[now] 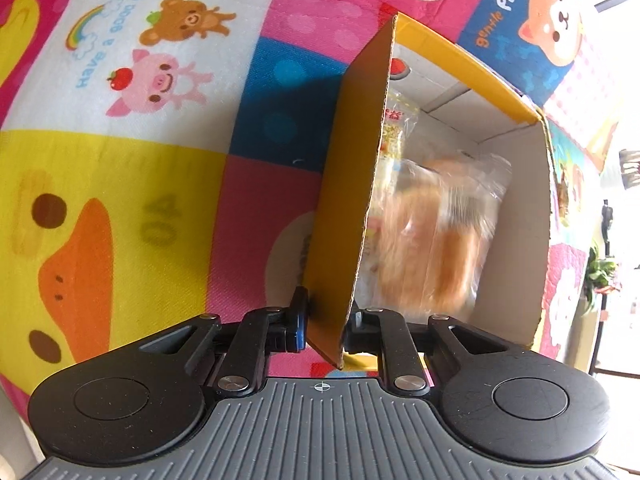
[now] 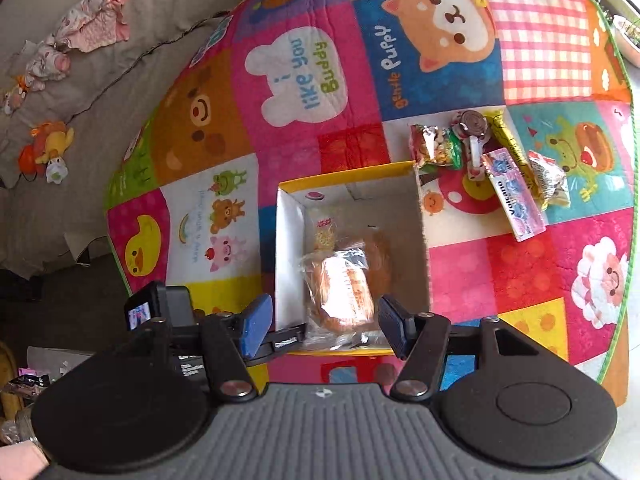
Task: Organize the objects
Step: 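Lower the round bread bun into the box and open the right tool, then move the right tool to the pink Volcano wafer pack and grasp it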
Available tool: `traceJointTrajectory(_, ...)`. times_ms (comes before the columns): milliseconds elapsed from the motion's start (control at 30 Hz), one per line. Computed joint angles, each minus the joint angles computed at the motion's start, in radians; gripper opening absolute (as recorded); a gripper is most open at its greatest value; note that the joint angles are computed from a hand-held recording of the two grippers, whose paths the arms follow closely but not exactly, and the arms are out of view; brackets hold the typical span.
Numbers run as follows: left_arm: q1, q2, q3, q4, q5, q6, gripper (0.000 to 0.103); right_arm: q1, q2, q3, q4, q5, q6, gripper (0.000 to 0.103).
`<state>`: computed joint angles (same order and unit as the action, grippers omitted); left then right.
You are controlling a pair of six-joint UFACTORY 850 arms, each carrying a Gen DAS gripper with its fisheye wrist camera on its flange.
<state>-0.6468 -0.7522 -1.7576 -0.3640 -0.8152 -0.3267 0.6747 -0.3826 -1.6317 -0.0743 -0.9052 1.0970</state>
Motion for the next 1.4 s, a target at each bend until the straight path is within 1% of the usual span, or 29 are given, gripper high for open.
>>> traceJointTrajectory(100, -0.007, -0.014, -0.031, 0.015, -0.023, -0.054, 0.018, -0.023, 0.085, 0.118, -0.024, -0.003, 0.045, 0.060)
traceJointTrajectory(133, -0.016, -0.040, -0.068, 0.021, -0.034, -0.083, 0.018, -0.031, 0.109, 0.153, -0.030, -0.010, 0.058, 0.060)
traceJointTrajectory(267, -0.026, -0.077, -0.132, 0.042, -0.058, -0.176, 0.018, -0.080, 0.218, 0.324, -0.020, -0.019, 0.068, 0.060)
traceJointTrajectory(400, -0.048, -0.139, -0.242, 0.111, -0.110, -0.266, 0.016, -0.147, 0.271, 0.418, -0.003, -0.019, 0.004, 0.060)
traceJointTrajectory(500, -0.063, -0.191, -0.335, 0.172, -0.160, -0.342, 0.015, -0.195, 0.273, 0.443, -0.020, -0.002, -0.084, 0.060)
traceJointTrajectory(567, -0.074, -0.236, -0.421, 0.208, -0.214, -0.381, 0.013, -0.234, 0.260, 0.453, -0.010, 0.030, -0.170, 0.060)
traceJointTrajectory(667, -0.088, -0.290, -0.519, 0.254, -0.286, -0.395, 0.011, -0.284, 0.217, 0.452, 0.036, 0.094, -0.332, 0.060)
traceJointTrajectory(767, -0.098, -0.333, -0.596, 0.274, -0.346, -0.431, 0.010, -0.331, 0.146, 0.431, 0.140, 0.160, -0.495, 0.060)
traceJointTrajectory(833, -0.103, -0.341, -0.612, 0.281, -0.364, -0.464, 0.010, -0.353, 0.086, 0.396, 0.205, 0.179, -0.578, 0.059)
traceJointTrajectory(933, -0.110, -0.363, -0.655, 0.288, -0.395, -0.500, 0.010, -0.366, -0.011, 0.323, 0.252, 0.176, -0.663, 0.058)
traceJointTrajectory(967, -0.112, -0.368, -0.663, 0.290, -0.395, -0.506, 0.010, -0.369, -0.038, 0.298, 0.268, 0.173, -0.693, 0.058)
traceJointTrajectory(1000, -0.111, -0.346, -0.629, 0.290, -0.389, -0.510, 0.010, -0.371, -0.061, 0.278, 0.283, 0.169, -0.719, 0.058)
traceJointTrajectory(1033, -0.113, -0.341, -0.622, 0.292, -0.382, -0.514, 0.010, -0.371, -0.084, 0.256, 0.291, 0.161, -0.742, 0.058)
traceJointTrajectory(1100, -0.111, -0.289, -0.537, 0.292, -0.353, -0.509, 0.010, -0.367, -0.126, 0.217, 0.296, 0.136, -0.780, 0.058)
traceJointTrajectory(1200, -0.117, -0.275, -0.519, 0.310, -0.340, -0.495, 0.010, -0.350, -0.158, 0.185, 0.232, 0.127, -0.761, 0.066)
traceJointTrajectory(1333, -0.130, -0.266, -0.510, 0.335, -0.329, -0.448, 0.011, -0.349, -0.175, 0.180, 0.204, 0.108, -0.728, 0.065)
traceJointTrajectory(1367, -0.130, -0.250, -0.492, 0.338, -0.328, -0.432, 0.011, -0.348, -0.174, 0.188, 0.191, 0.105, -0.709, 0.064)
traceJointTrajectory(1400, -0.134, -0.251, -0.493, 0.342, -0.332, -0.420, 0.011, -0.349, -0.171, 0.197, 0.186, 0.102, -0.699, 0.060)
